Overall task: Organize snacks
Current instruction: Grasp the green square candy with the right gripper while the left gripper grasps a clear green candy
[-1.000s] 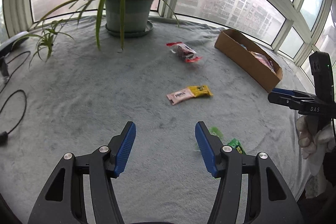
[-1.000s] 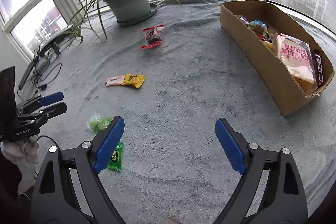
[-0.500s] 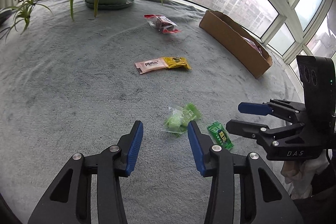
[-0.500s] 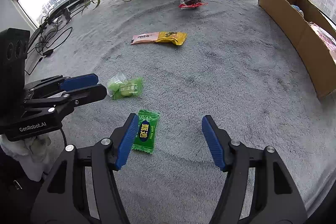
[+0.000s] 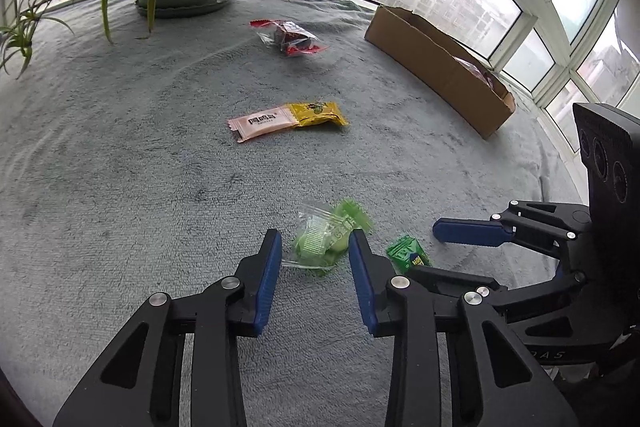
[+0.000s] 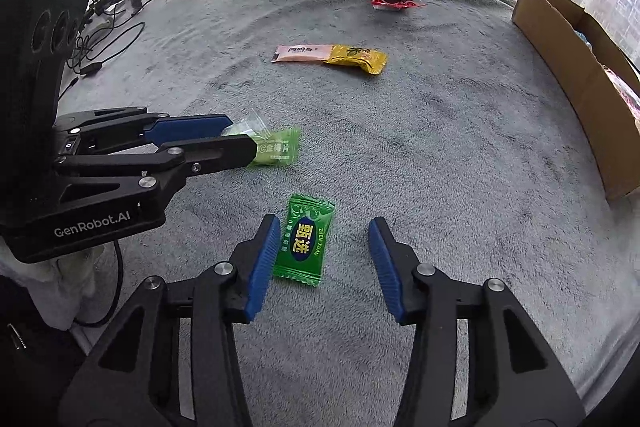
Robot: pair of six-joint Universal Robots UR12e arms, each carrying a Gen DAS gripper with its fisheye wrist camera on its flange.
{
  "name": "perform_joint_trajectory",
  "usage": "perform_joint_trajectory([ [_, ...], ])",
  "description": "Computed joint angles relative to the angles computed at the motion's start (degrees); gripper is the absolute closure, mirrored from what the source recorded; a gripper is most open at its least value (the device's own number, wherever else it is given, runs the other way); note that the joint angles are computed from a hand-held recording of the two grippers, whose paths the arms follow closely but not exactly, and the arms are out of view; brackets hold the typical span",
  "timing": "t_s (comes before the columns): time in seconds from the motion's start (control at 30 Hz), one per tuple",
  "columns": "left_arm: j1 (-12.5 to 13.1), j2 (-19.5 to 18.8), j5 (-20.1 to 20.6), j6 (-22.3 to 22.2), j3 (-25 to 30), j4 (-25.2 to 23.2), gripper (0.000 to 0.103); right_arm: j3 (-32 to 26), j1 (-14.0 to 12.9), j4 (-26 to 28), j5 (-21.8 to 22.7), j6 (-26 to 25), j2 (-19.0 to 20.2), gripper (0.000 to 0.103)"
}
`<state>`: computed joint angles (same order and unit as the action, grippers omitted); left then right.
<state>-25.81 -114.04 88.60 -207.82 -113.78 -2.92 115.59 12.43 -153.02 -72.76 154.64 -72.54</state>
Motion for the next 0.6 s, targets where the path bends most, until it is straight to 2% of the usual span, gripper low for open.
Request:
perform_joint_trajectory([
  [0.07,-0.1,-0.1,0.7,0.4,0.2,-0.3,0.078,0.2,0.7,-0.8,-1.5,-1.2,0.0,0.058],
  [0.17,-0.1,-0.2,0.8,0.5,0.1,0.1,0.079,0.7,1.8,-2.9,-4.4,-3.6,0.0,0.060],
  [0.37,-0.3,-0.3,1.6,0.3,-0.1,0.7,0.081,0.4,1.6,-1.6,-3.9,-4.3,-0.2,0.078],
  [0.6,0.1,-0.1,1.1,-0.9,-0.7,1.7,0.084,0.2,0.8,-0.3,-2.4,-2.9,-0.2,0.081],
])
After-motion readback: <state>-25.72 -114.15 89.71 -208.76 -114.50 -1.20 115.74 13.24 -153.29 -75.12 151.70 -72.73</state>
